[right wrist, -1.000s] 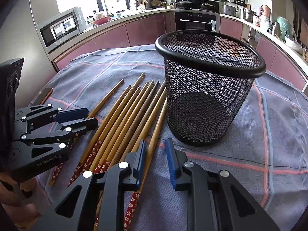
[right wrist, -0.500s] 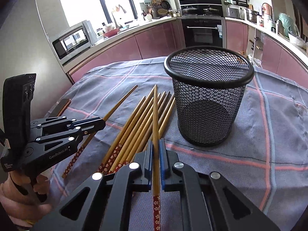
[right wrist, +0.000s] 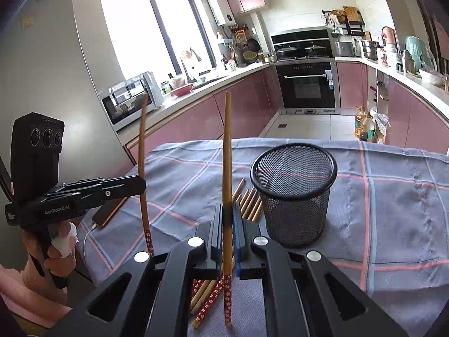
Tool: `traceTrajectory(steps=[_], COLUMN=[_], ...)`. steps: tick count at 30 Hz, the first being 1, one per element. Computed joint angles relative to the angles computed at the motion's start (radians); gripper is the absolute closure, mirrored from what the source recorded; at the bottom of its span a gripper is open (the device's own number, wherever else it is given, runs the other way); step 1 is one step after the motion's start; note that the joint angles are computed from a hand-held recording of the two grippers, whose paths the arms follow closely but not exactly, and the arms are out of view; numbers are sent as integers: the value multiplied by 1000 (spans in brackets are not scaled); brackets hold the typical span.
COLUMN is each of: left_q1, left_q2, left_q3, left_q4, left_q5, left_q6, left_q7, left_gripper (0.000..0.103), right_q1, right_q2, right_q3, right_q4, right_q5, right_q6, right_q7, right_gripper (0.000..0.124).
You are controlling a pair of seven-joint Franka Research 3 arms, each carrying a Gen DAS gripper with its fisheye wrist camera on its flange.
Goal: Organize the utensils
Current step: 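Lift the chopstick upright and lower it into the black mesh cup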
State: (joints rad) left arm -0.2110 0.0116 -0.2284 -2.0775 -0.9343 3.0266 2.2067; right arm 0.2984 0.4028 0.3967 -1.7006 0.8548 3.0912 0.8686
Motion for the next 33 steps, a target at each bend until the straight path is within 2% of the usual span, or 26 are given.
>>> traceTrajectory(steps=[2, 6, 8, 13, 16, 20, 25, 28, 30, 33], left_q1=[-1, -15, -19, -14, -6, -38, -98, -143, -144, -104], left_q2=[-13, -14, -2, 59, 108, 177, 275, 313, 351, 377], left_q3=[-1, 6, 3, -25, -46, -14, 62, 117, 121, 82], left_q4=[24, 66, 104, 223, 291, 366, 451, 482, 512, 519], left_q5=[-139, -207, -237, -229, -117, 150, 397, 526, 578, 608], left_q6=[-27, -18, -8, 15, 37, 40, 32, 18, -5, -41], left_q7=[123, 191, 223, 240, 152, -88, -325, -446, -486, -505], left_gripper=[96, 96, 96, 96, 96, 95, 95, 95, 95, 95], right_q1=[-61, -100, -106, -66, -62, -21, 61, 107, 120, 137], right_q2=[0, -1, -7, -13, -10, 13, 54, 84, 100, 118], right_q3=[73, 116, 123, 67, 57, -7, -145, -226, -256, -291], right_q4=[10, 52, 71, 128, 161, 194, 226, 249, 260, 273], right_q5=[66, 153, 193, 206, 211, 128, -57, -166, -223, -305], right_q6=[13, 26, 29, 40, 56, 67, 24, -32, -72, -126], right_q7=[-82, -195, -247, -289, -314, -237, -28, 98, 163, 254], right_gripper=[118, 118, 118, 118, 118, 118, 118, 118, 118, 118])
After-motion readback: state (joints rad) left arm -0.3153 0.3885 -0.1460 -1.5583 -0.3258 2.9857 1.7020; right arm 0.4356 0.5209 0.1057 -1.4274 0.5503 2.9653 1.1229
